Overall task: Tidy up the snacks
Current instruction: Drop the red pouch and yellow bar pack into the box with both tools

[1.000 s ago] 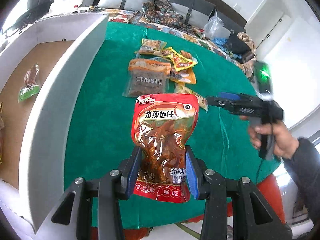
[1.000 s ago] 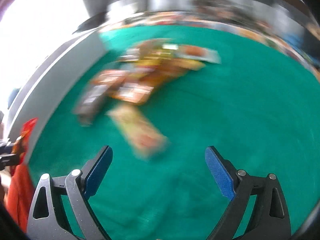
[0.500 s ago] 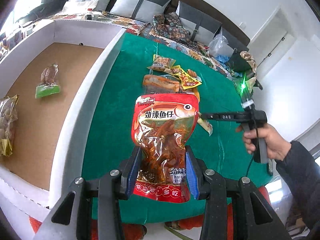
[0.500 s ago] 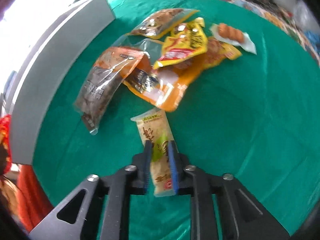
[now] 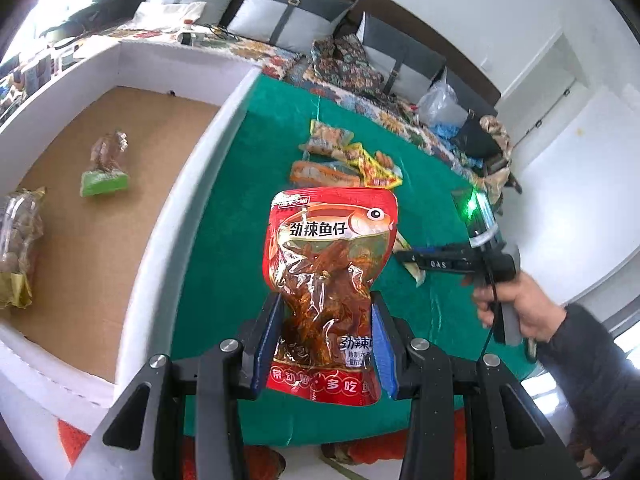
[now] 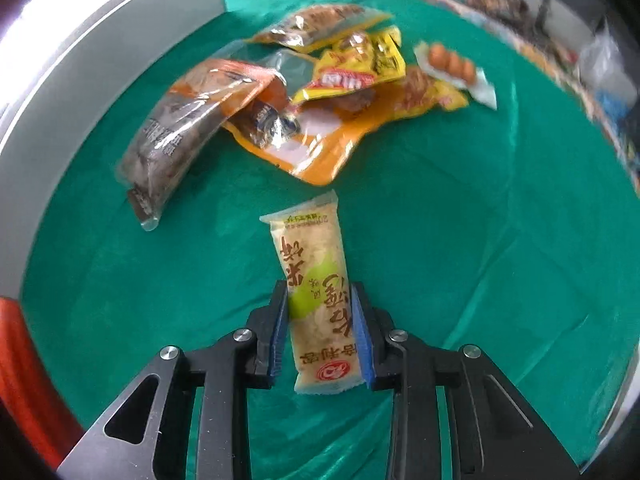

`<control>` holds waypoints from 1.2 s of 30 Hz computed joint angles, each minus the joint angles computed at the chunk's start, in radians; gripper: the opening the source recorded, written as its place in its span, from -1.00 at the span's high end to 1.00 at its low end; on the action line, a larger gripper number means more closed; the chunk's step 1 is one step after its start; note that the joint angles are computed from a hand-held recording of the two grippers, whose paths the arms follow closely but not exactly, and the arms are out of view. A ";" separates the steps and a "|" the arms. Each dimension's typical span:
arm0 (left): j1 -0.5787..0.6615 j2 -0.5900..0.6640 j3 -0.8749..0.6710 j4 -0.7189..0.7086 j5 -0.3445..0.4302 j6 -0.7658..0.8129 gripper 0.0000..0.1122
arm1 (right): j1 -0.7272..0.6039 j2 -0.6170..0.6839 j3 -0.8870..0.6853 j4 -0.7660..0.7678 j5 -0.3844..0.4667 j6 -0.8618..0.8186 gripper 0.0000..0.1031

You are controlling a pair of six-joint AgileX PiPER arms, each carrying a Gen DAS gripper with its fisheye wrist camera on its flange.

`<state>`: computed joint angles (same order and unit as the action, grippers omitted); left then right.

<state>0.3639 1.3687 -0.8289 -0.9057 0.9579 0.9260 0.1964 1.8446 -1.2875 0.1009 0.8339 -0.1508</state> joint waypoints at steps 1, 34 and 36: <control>0.032 -0.005 -0.021 0.002 0.023 0.004 0.26 | -0.002 -0.012 0.005 0.010 0.005 0.016 0.41; -0.116 -0.086 0.023 0.184 -0.256 -0.205 -0.73 | 0.072 -0.455 0.582 -0.465 -0.462 0.795 -0.49; -0.296 -0.046 0.032 0.242 -0.336 -0.310 -0.74 | -0.058 -0.468 0.653 -0.525 -0.495 0.814 -0.49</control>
<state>0.0674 1.3223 -0.7965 -0.6636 0.6220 0.6161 0.1381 1.3766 -0.6349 -0.4240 0.3389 0.6637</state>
